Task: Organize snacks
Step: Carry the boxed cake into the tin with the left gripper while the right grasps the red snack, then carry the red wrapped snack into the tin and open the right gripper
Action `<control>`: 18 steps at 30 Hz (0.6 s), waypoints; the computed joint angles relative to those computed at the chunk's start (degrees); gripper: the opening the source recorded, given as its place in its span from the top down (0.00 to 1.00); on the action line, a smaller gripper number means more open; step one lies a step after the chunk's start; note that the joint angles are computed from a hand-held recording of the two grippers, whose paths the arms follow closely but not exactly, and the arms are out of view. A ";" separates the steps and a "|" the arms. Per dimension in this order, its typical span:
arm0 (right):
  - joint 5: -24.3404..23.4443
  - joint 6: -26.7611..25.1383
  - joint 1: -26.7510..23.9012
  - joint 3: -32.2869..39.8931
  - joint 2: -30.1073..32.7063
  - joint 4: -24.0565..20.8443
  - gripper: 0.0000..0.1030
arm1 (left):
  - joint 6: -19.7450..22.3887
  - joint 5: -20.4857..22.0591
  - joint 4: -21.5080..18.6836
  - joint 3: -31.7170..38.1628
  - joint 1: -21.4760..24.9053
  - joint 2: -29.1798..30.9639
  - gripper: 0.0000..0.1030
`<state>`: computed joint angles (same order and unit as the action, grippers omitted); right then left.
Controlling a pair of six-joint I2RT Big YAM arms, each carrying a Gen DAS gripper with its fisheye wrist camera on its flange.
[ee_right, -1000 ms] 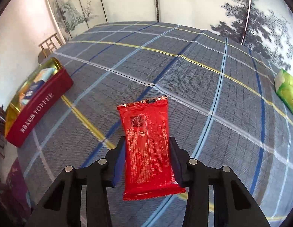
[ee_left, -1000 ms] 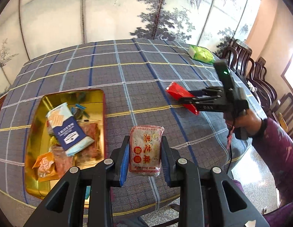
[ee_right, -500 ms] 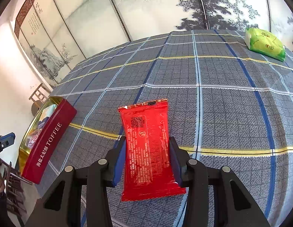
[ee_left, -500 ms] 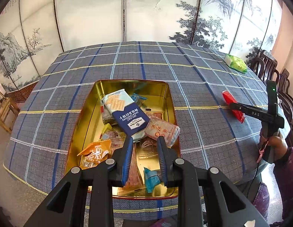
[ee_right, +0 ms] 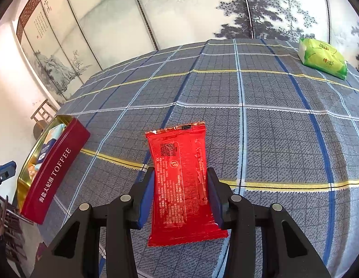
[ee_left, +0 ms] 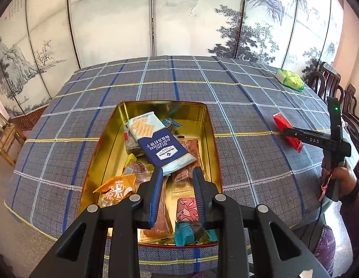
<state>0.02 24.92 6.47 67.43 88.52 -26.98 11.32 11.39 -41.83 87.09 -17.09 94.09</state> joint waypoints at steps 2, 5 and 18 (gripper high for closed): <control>-0.28 0.51 -0.05 0.03 -0.07 -0.34 0.57 | -0.04 -1.76 1.21 -0.69 -0.41 -0.40 0.73; -2.01 2.32 -0.05 -0.24 -0.44 -0.03 0.57 | 0.03 -5.24 3.26 -1.81 -1.05 -0.88 0.60; -5.28 4.36 5.97 5.93 0.20 0.19 0.57 | 0.08 -10.52 9.61 -5.29 -0.28 -2.69 0.36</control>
